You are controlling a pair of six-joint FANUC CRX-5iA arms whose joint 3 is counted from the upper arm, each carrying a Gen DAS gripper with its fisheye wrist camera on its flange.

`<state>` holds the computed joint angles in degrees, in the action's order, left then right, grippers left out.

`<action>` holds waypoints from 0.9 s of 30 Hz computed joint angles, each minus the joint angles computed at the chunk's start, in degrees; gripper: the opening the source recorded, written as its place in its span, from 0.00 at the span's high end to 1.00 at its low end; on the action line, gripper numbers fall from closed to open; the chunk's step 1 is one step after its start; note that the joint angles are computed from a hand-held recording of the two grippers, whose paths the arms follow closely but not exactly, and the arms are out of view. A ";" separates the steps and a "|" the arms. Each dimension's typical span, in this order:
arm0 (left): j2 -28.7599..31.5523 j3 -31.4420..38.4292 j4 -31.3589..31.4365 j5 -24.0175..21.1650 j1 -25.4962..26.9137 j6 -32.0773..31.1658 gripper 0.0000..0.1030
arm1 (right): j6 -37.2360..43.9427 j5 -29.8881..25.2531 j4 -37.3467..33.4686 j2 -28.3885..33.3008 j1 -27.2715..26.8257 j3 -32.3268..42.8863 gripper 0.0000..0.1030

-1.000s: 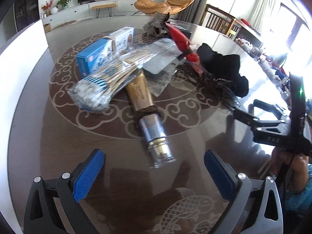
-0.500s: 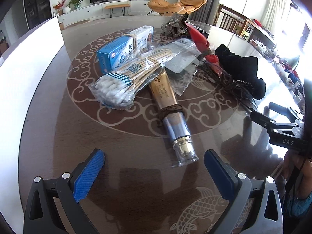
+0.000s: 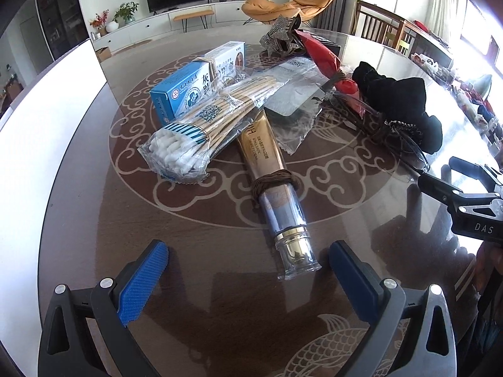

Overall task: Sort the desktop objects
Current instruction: 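Move the left gripper down around the gold cosmetic tube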

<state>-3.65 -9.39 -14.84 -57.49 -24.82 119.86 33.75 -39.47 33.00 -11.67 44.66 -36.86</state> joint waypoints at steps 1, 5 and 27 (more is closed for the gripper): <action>-0.10 -0.11 -0.20 0.13 -0.10 0.22 0.00 | -0.07 0.00 0.04 0.01 0.04 -0.02 0.00; -0.84 -0.65 -0.79 0.13 -0.56 1.10 0.00 | -0.05 0.01 0.04 0.01 0.02 -0.02 0.00; 6.49 7.22 5.42 -6.12 1.65 -6.39 0.00 | -0.12 0.01 0.08 0.03 0.06 -0.02 0.00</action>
<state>2.84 -2.17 -9.43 -63.61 -23.16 113.47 33.63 -39.46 33.08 -11.65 44.72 -36.88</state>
